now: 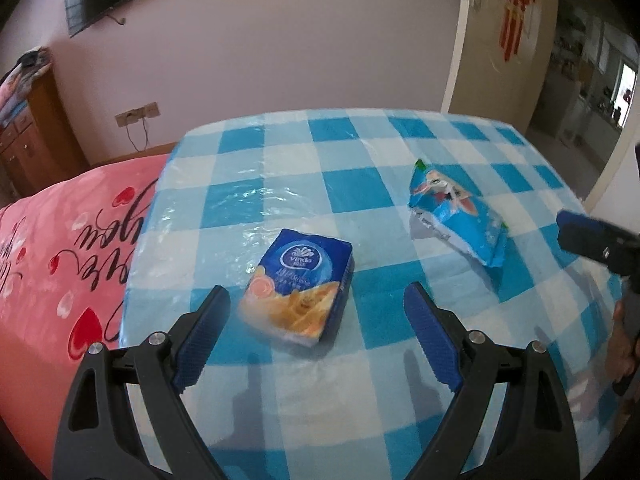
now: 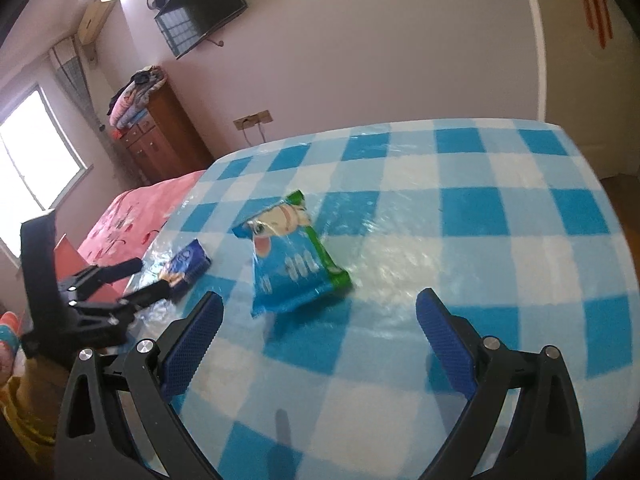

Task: Collect trash
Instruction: 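Grasp the blue Vinda tissue pack with the left tool while the right tool grasps the blue cartoon snack bag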

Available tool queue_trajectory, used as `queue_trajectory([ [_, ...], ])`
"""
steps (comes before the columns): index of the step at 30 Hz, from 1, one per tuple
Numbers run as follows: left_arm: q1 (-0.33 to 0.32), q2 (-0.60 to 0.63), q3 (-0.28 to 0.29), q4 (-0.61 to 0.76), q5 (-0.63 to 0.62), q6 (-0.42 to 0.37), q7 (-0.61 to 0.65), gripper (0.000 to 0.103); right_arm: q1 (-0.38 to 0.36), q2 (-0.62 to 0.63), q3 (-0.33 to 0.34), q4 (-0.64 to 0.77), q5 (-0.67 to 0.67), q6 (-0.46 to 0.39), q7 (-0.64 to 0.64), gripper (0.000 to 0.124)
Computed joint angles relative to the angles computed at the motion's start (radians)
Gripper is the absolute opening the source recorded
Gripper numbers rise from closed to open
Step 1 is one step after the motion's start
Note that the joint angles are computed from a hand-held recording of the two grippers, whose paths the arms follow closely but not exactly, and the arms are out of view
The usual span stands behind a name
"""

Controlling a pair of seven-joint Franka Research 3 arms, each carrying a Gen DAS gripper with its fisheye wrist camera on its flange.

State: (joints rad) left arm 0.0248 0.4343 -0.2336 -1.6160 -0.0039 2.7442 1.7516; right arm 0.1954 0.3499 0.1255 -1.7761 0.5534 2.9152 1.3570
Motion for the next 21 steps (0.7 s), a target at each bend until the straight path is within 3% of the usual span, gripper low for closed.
queue_trajectory([
  [9,0.001,0.102,-0.002,0.141,-0.002,-0.08,0.016,0.089,0.016,0.142,-0.009,0.215,-0.059,-0.117,0.008,0.096],
  [21,-0.013,0.165,0.004,0.235,-0.013,-0.16,0.01,0.089,0.059,0.254,-0.057,0.375,-0.191,-0.199,0.087,0.096],
])
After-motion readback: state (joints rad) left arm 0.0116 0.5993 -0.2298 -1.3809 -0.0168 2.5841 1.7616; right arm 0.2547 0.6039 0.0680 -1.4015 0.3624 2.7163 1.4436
